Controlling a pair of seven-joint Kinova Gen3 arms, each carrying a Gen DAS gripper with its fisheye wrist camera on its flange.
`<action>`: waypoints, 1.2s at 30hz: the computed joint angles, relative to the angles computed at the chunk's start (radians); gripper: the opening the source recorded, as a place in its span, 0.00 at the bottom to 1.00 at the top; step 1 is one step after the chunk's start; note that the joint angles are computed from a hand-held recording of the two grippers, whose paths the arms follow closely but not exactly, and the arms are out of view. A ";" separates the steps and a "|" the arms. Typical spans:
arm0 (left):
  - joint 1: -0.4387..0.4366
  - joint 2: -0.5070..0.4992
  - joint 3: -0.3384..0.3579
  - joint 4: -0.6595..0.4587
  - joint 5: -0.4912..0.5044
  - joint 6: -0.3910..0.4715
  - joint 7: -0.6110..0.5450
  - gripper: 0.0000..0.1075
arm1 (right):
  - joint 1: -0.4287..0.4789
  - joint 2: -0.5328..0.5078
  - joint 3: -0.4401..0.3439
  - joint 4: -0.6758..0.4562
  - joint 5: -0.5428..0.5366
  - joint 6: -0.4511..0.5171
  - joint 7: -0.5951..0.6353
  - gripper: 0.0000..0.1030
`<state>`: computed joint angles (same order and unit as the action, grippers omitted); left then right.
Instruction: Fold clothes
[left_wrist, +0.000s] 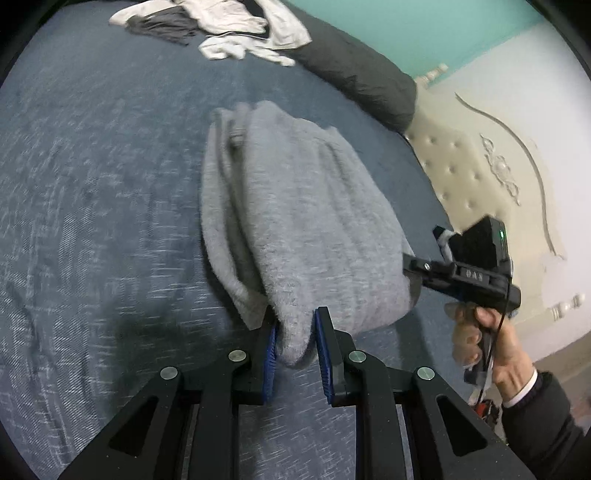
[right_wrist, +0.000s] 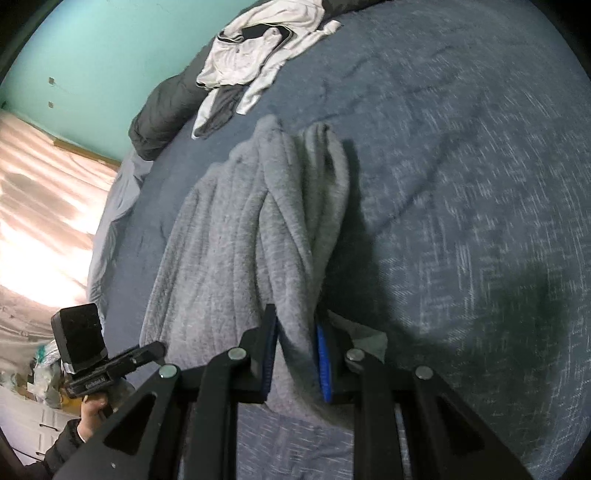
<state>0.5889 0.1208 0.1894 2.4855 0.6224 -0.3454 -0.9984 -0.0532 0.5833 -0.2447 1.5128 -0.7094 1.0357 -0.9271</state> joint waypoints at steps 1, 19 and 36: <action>0.007 -0.012 -0.018 0.008 -0.001 0.000 0.005 0.23 | 0.002 0.003 0.001 -0.001 -0.001 0.006 -0.003 0.22; -0.179 0.074 -0.019 -0.081 -0.201 0.148 0.025 0.54 | -0.079 -0.034 0.034 0.027 0.113 -0.102 -0.033 0.54; -0.309 0.100 0.055 -0.097 -0.529 0.127 0.293 0.67 | -0.004 0.013 0.009 -0.031 0.044 0.017 -0.025 0.58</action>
<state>0.2795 0.2209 0.2447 2.3888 0.0931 -0.2180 -0.7054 -0.0575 0.5965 -0.2359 1.4816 -0.6657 1.0525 -0.9521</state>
